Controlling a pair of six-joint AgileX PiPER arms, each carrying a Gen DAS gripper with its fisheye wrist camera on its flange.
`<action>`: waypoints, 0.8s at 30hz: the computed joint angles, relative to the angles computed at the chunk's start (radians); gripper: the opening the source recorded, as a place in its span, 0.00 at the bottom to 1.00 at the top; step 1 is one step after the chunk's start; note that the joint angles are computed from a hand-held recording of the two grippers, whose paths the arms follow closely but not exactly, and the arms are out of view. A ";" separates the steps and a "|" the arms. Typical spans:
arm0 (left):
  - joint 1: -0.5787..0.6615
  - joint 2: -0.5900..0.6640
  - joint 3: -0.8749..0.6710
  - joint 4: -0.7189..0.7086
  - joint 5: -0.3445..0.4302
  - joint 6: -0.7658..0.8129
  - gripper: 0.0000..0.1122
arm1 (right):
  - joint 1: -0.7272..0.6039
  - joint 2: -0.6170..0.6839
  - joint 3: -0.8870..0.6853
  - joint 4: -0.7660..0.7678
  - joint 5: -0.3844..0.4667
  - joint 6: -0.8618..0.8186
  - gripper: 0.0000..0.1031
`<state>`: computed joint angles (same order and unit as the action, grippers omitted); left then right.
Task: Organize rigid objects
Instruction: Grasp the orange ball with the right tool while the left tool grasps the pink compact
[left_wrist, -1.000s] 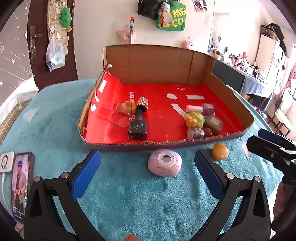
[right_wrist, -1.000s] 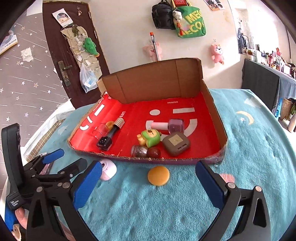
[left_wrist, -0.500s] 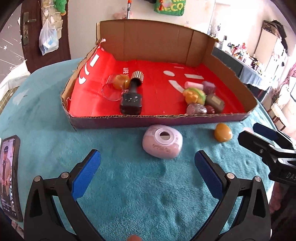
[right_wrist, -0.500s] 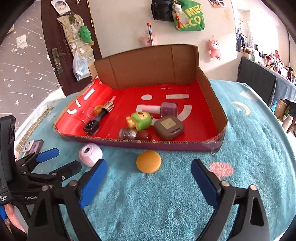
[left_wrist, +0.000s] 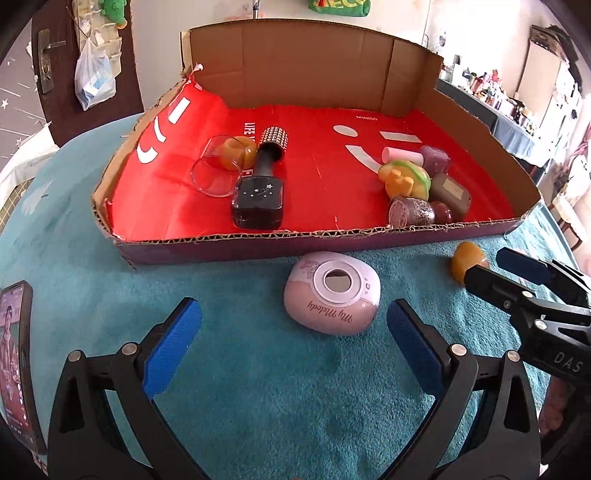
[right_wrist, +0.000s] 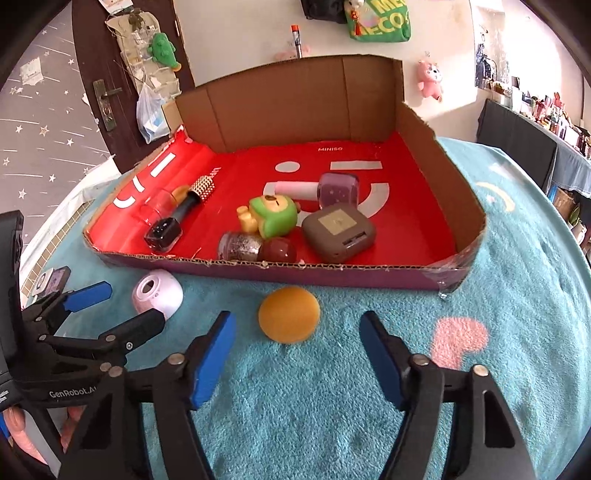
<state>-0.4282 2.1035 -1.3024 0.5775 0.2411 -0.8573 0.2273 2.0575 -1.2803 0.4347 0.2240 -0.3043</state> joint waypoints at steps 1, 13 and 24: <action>0.002 0.003 -0.006 -0.028 -0.001 0.028 0.90 | 0.001 0.005 -0.006 -0.010 0.003 0.008 0.65; -0.018 0.030 -0.048 -0.108 0.013 0.151 0.59 | 0.018 0.053 -0.071 -0.098 0.032 0.091 0.52; -0.030 0.004 -0.012 -0.016 -0.011 0.086 0.46 | 0.022 0.056 -0.076 -0.106 0.038 0.105 0.39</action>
<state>-0.4579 2.1073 -1.3141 0.5611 0.2302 -0.7715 0.2491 2.1133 -1.3560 0.3287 0.2616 -0.1995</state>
